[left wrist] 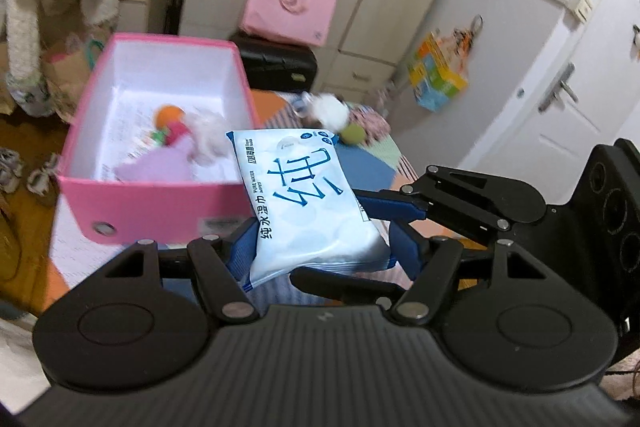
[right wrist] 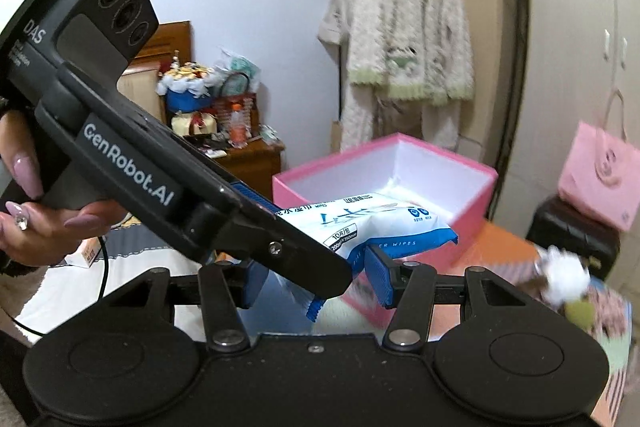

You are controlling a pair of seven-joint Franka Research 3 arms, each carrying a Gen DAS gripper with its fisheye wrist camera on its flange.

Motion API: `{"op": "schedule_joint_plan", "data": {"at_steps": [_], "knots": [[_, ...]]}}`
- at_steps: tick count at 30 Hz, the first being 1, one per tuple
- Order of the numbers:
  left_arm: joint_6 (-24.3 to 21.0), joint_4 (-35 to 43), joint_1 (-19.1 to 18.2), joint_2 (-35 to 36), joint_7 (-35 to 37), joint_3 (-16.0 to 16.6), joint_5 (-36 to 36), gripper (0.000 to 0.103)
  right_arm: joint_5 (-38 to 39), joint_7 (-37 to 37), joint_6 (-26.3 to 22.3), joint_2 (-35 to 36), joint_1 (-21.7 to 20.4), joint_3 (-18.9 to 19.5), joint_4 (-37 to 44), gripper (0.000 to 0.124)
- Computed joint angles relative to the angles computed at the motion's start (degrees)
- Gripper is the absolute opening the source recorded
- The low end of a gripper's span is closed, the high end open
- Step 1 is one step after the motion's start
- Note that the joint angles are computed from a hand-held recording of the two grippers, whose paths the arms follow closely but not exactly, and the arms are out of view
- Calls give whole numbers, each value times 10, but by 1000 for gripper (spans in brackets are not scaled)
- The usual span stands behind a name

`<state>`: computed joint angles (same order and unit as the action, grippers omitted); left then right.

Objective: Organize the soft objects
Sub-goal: 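Carry the wet-wipe pack with both grippers over the pink box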

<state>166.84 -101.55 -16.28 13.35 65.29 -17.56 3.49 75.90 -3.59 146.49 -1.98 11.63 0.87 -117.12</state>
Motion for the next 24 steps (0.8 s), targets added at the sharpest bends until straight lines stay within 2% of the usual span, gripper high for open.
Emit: {"op": "schedule_joint_plan", "data": {"at_steps": [4, 11, 15, 18, 22, 24], "knots": [[12, 0, 11, -4, -2, 8, 2, 69, 15, -27, 3, 23, 6, 8, 34, 59], [-40, 69, 26, 25, 28, 12, 1, 69, 21, -17, 18, 76, 6, 28, 106, 59], [-35, 98, 35, 53, 39, 14, -5, 69, -15, 25, 12, 119, -2, 37, 161, 60], [-37, 128, 40, 82, 44, 17, -6, 69, -34, 23, 13, 158, -9, 50, 205, 62], [-44, 178, 20, 128, 2, 51, 34, 69, -83, 59, 12, 211, -18, 64, 262, 62], [-59, 197, 20, 146, -7, 52, 41, 69, -126, 108, -7, 246, -22, 67, 306, 62]]}}
